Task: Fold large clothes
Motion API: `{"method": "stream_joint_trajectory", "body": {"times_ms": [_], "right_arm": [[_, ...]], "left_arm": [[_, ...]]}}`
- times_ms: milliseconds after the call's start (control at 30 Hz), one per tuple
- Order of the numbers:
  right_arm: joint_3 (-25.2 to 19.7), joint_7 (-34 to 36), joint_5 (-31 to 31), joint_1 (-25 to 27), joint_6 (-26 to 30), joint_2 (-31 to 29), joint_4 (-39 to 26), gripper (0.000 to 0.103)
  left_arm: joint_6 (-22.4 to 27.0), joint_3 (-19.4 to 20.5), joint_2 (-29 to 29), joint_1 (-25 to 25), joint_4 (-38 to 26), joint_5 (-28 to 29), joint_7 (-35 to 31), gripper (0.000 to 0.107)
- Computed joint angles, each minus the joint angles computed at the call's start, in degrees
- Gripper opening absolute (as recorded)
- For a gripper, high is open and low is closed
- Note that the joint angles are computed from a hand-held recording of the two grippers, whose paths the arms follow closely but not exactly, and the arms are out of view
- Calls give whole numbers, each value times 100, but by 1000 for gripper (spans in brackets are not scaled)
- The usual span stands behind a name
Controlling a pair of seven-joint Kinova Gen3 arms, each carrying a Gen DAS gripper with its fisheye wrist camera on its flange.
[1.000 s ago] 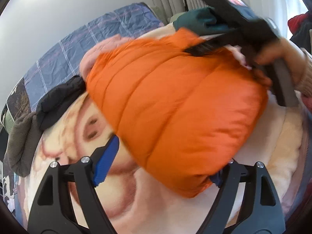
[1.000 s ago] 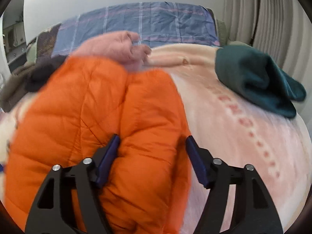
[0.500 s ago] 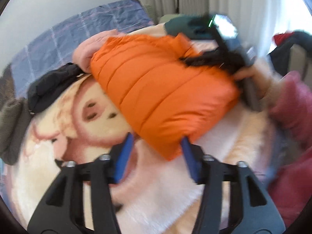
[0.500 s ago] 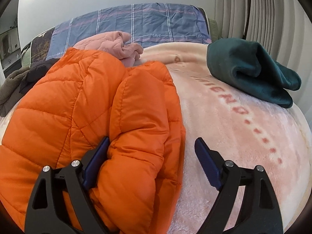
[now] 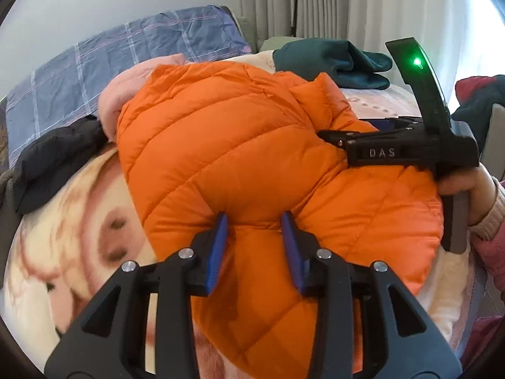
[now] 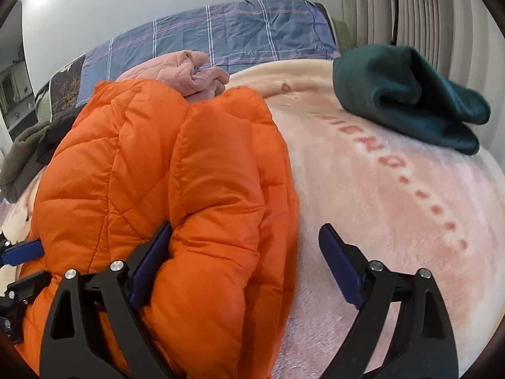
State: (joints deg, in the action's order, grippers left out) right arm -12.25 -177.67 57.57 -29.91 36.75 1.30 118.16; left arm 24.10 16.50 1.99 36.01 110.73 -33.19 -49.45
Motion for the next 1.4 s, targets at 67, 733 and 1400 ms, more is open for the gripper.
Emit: {"method": "stream_joint_trajectory", "body": {"times_ms": [67, 733, 1400], "right_arm": [[10, 70, -60, 12, -6, 21, -38, 91], [-87, -160, -241, 111, -172, -178, 122, 91], [-26, -275, -313, 225, -491, -239, 220, 91]], "left_arm": [[312, -58, -57, 94, -180, 348, -196, 37], [1237, -1196, 1711, 1025, -2319, -484, -113, 62], [2096, -1649, 2770, 1141, -4167, 932, -2046, 46]]}}
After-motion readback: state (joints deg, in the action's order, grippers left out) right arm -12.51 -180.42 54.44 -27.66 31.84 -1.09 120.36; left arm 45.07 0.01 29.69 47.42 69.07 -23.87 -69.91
